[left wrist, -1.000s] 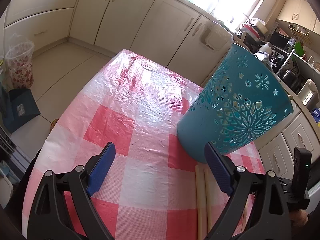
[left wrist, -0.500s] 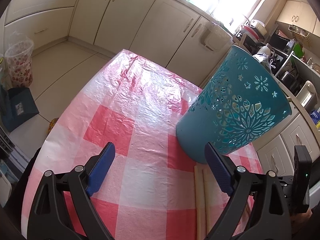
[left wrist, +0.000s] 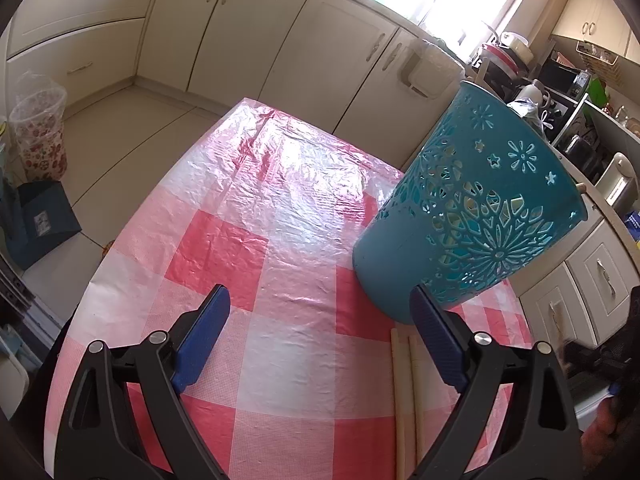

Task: Organize utensils

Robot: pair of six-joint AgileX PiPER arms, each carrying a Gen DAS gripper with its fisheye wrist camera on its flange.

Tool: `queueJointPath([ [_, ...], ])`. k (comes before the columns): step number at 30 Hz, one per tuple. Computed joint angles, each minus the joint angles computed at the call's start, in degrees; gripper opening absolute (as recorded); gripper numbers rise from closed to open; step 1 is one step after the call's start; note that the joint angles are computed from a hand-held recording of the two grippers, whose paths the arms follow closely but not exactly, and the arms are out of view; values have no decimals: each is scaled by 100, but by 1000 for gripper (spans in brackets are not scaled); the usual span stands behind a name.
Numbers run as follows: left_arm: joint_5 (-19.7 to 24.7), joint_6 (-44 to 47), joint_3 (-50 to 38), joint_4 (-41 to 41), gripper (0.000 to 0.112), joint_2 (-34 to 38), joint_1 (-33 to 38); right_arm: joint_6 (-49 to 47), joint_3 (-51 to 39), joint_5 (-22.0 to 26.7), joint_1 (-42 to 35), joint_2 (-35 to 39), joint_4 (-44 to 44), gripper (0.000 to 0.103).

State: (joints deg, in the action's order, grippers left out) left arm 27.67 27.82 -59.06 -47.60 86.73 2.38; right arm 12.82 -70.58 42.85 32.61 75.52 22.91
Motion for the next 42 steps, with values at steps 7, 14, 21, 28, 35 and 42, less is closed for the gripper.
queueJointPath([
  [7,-18,-157,-28,162,87,25,-42,823,-1864,-847,173,340,-654,6],
  [14,-11,-82,-2,78,87,-1,-20,3757,-4231,-1087,676,2275,-4664,6],
  [21,-9,-11,13,32,87,-23,-12,6218,-3748,-708,1043,2935,-7528,6],
  [28,-69,-223,14,271,90,-53,-53,6868,-2072,-636,1488,1913,-8372,36],
  [35,-227,-844,5,891,91,-102,-180,7465,-448,477,2698,694,-8587,57],
  [42,-497,-2992,192,3107,93,-568,-581,6748,97,198,2670,893,-6646,57],
])
